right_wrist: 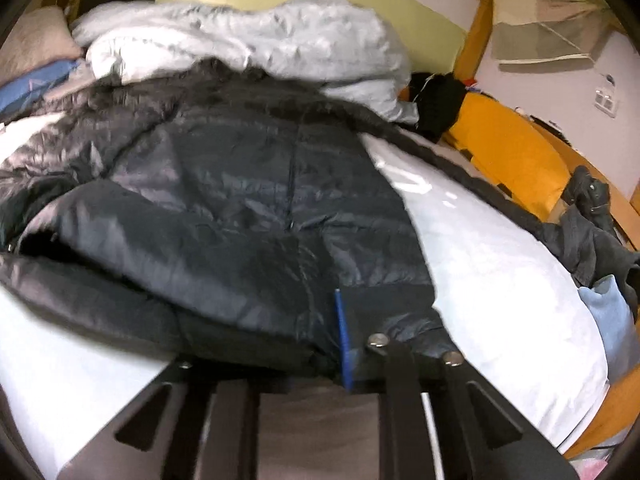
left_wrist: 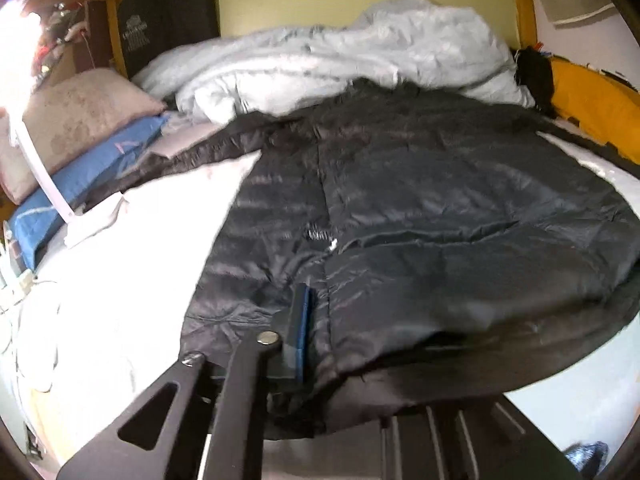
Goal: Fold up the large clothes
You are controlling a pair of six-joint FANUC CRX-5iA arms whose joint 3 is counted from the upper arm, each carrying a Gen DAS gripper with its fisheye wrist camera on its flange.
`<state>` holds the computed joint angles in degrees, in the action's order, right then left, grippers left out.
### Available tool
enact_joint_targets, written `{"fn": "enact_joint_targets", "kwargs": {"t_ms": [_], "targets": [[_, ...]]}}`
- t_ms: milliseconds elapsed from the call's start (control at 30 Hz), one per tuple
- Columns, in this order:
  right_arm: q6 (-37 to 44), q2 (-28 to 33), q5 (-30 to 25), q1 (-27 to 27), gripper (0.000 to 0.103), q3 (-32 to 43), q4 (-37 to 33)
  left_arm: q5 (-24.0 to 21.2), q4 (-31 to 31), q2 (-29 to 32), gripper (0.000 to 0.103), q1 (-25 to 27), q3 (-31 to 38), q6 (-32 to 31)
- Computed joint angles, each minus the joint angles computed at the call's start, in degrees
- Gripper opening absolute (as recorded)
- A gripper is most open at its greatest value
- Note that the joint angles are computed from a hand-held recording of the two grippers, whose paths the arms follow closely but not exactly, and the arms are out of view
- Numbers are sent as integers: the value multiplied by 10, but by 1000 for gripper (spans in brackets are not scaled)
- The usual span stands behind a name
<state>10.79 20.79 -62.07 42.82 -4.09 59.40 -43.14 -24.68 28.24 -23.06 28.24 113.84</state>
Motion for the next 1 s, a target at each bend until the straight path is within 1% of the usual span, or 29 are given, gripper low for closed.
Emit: {"fn": "enact_joint_targets", "kwargs": {"t_ms": [67, 133, 200, 233, 267, 333, 400, 433, 500, 567, 600, 700, 767, 800, 867, 900, 933, 967, 1000], "targets": [[-32, -17, 8, 6, 6, -26, 38, 16, -10, -17, 7, -1, -16, 13], [-53, -28, -1, 16, 6, -44, 70, 20, -34, -37, 6, -8, -29, 29], [-61, -39, -11, 27, 6, -54, 79, 15, -55, -58, 6, -16, -40, 32], [-69, -51, -9, 34, 6, -63, 79, 15, -50, -69, 6, -16, -48, 27], [-77, -65, -5, 40, 6, -75, 82, 24, -35, -85, 6, -12, -65, 19], [-85, -83, -6, 50, 6, -87, 90, 25, 0, -112, 6, -2, -92, -1], [-94, -100, -7, 57, 6, -99, 96, 41, 28, -143, 7, 7, -129, -16], [-97, -105, -7, 60, 6, -100, 96, 36, 33, -149, 7, 7, -133, -23], [-95, -112, 3, 57, 6, -95, 92, 0, 29, -141, 7, 2, -109, -35], [-61, -98, 4, 47, 6, -59, 71, -18, 55, -124, 8, 9, -82, -58], [-51, -92, 4, 41, 6, -45, 67, -31, 61, -109, 10, 12, -57, -62], [5, -59, 11, 16, 6, 21, 40, -85, 62, -52, 11, 15, 35, -94], [25, -34, 19, 0, 6, 57, 31, -127, 72, 0, 11, 20, 111, -120], [46, -16, 22, -10, 6, 83, 18, -146, 75, 25, 13, 22, 146, -126], [71, 17, 18, -25, 6, 122, -3, -169, 73, 63, 21, 23, 197, -128], [76, 29, 18, -32, 6, 134, -12, -171, 69, 76, 28, 24, 210, -128], [79, 37, 22, -38, 6, 141, -22, -174, 58, 88, 40, 22, 224, -126], [75, 42, 31, -44, 6, 143, -32, -171, 44, 97, 47, 21, 231, -118], [70, 42, 39, -50, 6, 141, -40, -155, 31, 98, 57, 20, 225, -104]]}}
